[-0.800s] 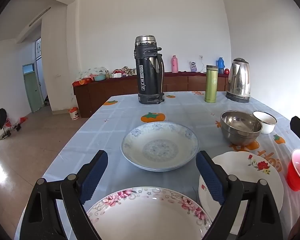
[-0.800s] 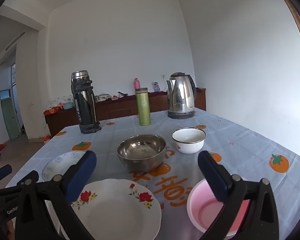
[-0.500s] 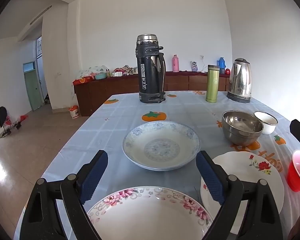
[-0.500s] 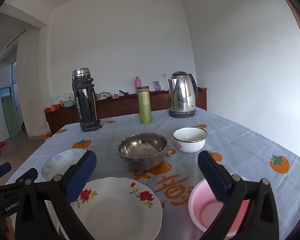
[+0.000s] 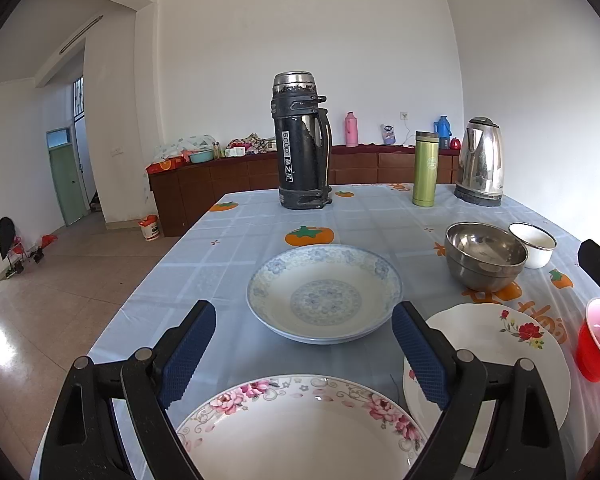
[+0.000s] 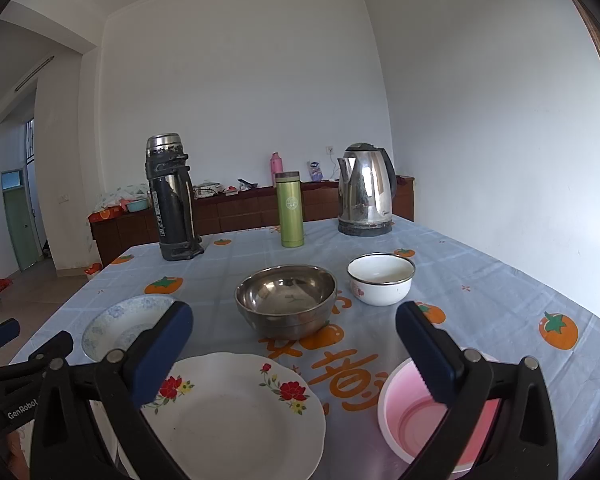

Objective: Organize plates and bowls

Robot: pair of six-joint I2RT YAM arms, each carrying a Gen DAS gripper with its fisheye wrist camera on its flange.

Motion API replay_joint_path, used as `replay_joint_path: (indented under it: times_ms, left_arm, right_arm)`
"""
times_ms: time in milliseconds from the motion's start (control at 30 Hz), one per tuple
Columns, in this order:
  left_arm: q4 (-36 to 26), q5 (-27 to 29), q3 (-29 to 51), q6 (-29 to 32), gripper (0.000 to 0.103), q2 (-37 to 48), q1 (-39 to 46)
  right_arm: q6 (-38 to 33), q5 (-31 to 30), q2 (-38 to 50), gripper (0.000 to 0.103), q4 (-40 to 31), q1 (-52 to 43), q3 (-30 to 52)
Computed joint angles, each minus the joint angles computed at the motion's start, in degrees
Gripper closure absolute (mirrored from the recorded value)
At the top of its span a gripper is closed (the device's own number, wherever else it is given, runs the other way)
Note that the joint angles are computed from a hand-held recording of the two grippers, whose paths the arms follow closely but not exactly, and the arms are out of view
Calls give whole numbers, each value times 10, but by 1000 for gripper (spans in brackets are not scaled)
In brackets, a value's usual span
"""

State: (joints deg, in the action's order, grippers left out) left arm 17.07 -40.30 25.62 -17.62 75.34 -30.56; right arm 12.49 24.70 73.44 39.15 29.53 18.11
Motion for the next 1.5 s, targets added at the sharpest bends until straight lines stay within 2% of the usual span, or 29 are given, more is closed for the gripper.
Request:
replay_joint_path:
  times_ms: [1500]
  left_arm:
    - [4, 3, -1, -6, 12, 6, 2]
  right_arm:
    - [-1, -5, 3, 0, 1, 3, 2]
